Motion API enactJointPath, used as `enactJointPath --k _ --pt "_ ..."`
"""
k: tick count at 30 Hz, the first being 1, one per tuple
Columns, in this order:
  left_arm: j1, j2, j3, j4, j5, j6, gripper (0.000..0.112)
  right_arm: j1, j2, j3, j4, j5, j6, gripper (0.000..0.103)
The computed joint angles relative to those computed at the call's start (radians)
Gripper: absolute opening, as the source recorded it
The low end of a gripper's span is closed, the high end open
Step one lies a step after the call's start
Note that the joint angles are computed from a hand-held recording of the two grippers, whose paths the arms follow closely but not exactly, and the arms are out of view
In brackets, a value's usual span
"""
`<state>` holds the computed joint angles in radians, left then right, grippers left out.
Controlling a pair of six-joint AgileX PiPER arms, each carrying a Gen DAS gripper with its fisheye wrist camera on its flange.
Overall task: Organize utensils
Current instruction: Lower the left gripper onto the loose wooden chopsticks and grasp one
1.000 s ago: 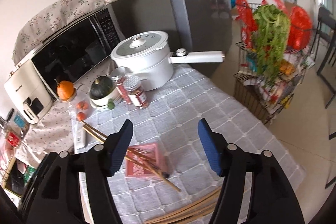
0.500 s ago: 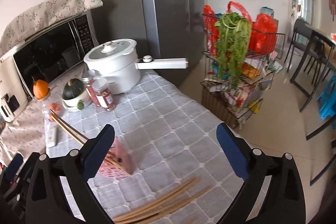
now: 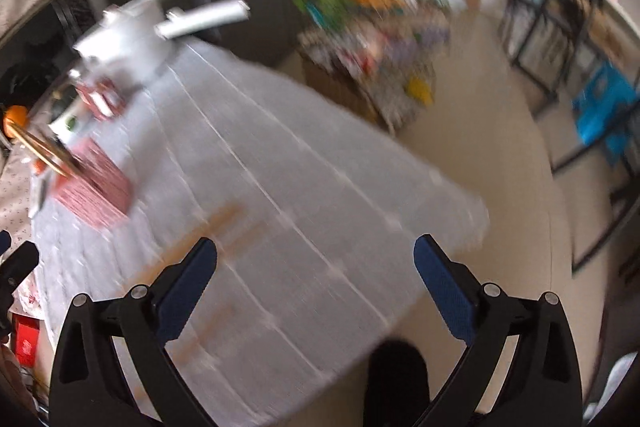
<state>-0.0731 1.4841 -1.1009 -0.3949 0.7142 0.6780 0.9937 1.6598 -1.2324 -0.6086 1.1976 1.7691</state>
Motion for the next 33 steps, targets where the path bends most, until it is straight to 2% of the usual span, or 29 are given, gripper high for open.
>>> enactJointPath --k 2,4,7,11,13,15,17,22,25,28,30,31,33 --pt "-0.053 0.008 0.029 0.036 -0.022 -0.027 0.095 -0.043 -0.034 0.099 0.08 -0.069 0.042 0.096" --pt "-0.122 0.032 0.043 0.086 -0.045 -0.102 0.095 -0.092 -0.113 0.206 0.131 -0.227 0.091 0.096" --pt "-0.21 0.081 0.028 0.136 -0.074 -0.191 0.095 -0.144 -0.16 0.283 0.188 -0.32 0.115 0.096" --pt "-0.313 0.196 -0.073 0.244 -0.062 -0.347 0.088 -0.244 -0.227 0.407 0.34 -0.509 0.044 0.096" --pt "-0.355 0.258 -0.137 0.316 -0.031 -0.413 0.068 -0.292 -0.254 0.465 0.443 -0.589 -0.021 0.096" --pt "-0.385 0.338 -0.225 0.351 0.025 -0.437 0.054 -0.335 -0.271 0.516 0.57 -0.678 -0.124 0.096" --pt "-0.407 0.411 -0.302 0.392 0.07 -0.456 0.046 -0.338 -0.275 0.517 0.596 -0.689 -0.155 0.096" --pt "-0.433 0.524 -0.417 0.433 0.135 -0.458 0.022 -0.324 -0.305 0.499 0.501 -0.651 -0.106 0.096" --pt "-0.435 0.577 -0.472 0.453 0.171 -0.456 0.022 -0.357 -0.316 0.523 0.589 -0.687 -0.203 0.096" --pt "-0.414 0.604 -0.518 0.406 0.195 -0.414 0.02 -0.384 -0.319 0.54 0.676 -0.709 -0.3 0.096" --pt "-0.404 0.604 -0.52 0.387 0.192 -0.397 0.018 -0.384 -0.325 0.542 0.665 -0.703 -0.292 0.096" --pt "-0.398 0.595 -0.508 0.371 0.184 -0.388 0.012 -0.386 -0.327 0.543 0.66 -0.702 -0.29 0.096" --pt "-0.375 0.551 -0.466 0.318 0.158 -0.372 0.013 -0.387 -0.329 0.54 0.641 -0.694 -0.27 0.096"
